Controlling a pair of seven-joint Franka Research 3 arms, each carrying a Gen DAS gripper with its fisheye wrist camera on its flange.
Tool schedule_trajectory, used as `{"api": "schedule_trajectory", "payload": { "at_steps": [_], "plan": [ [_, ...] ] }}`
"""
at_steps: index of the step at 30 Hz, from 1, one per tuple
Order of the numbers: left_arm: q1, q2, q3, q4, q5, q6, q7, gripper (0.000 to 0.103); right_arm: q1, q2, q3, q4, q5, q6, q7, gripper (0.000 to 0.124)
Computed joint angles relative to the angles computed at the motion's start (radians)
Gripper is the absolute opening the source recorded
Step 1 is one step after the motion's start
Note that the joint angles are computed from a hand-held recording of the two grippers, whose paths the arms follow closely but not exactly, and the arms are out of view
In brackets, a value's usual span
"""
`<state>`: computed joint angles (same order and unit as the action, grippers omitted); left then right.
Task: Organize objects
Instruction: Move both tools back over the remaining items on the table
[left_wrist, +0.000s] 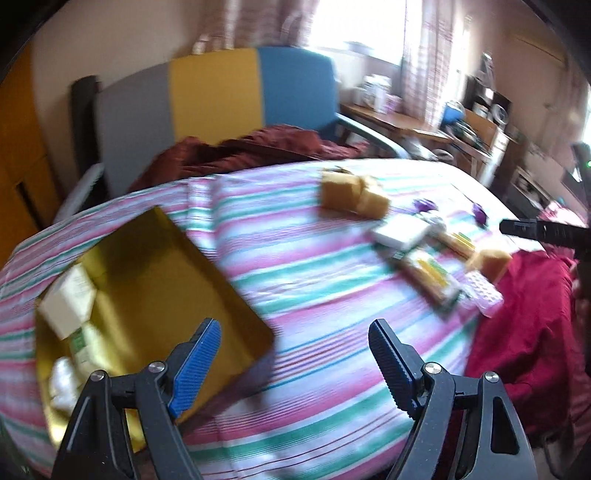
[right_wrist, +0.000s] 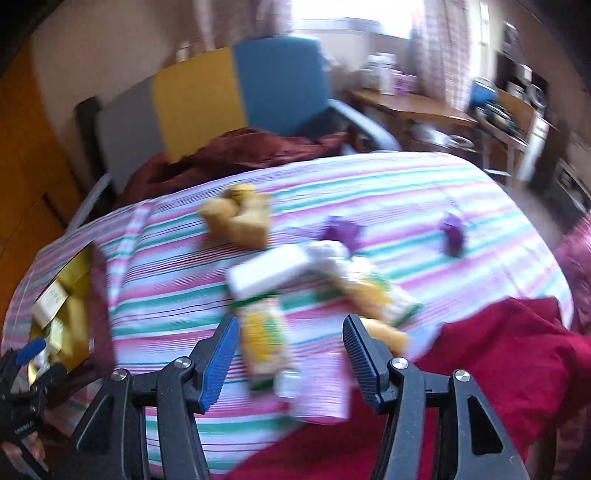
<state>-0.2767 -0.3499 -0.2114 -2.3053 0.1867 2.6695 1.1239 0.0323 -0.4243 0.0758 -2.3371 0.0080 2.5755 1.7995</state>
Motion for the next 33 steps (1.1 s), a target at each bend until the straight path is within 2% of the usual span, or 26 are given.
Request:
{"api": "schedule_trajectory", "payload": {
  "at_steps": [4, 9, 13, 22, 26, 29, 33],
  "plan": [
    [-0.054, 0.107, 0.005, 0.086, -0.067, -0.009, 0.086, 0.082, -0.028, -0.021, -0.025, -0.008, -0.009, -0.047, -0.006, 0.059],
    [-0.065, 0.223, -0.015, 0.197, -0.124, -0.044, 0.145, 0.08, 0.017, -0.011, -0.083, 0.012, 0.068, -0.172, -0.175, 0.059],
    [-0.064, 0.326, -0.032, 0.306, -0.19, -0.099, 0.192, 0.079, 0.032, 0.002, -0.091, 0.021, 0.119, -0.246, -0.263, 0.059],
    [-0.052, 0.558, -0.078, 0.576, -0.245, -0.229, 0.186, 0.078, 0.016, 0.003, -0.085, 0.015, 0.137, -0.291, -0.325, 0.059],
    [-0.069, 0.646, -0.081, 0.688, -0.197, -0.277, 0.137, 0.078, -0.006, 0.015, -0.094, 0.029, 0.135, -0.296, -0.329, 0.059],
    [-0.071, 0.667, -0.084, 0.712, -0.183, -0.28, 0.111, 0.078, -0.026, 0.035, -0.1, 0.041, 0.14, -0.281, -0.297, 0.059],
    [-0.048, 0.623, -0.106, 0.637, -0.213, -0.204, 0.177, 0.078, -0.042, 0.078, -0.107, 0.074, 0.151, -0.265, -0.251, 0.07]
  ]
}}
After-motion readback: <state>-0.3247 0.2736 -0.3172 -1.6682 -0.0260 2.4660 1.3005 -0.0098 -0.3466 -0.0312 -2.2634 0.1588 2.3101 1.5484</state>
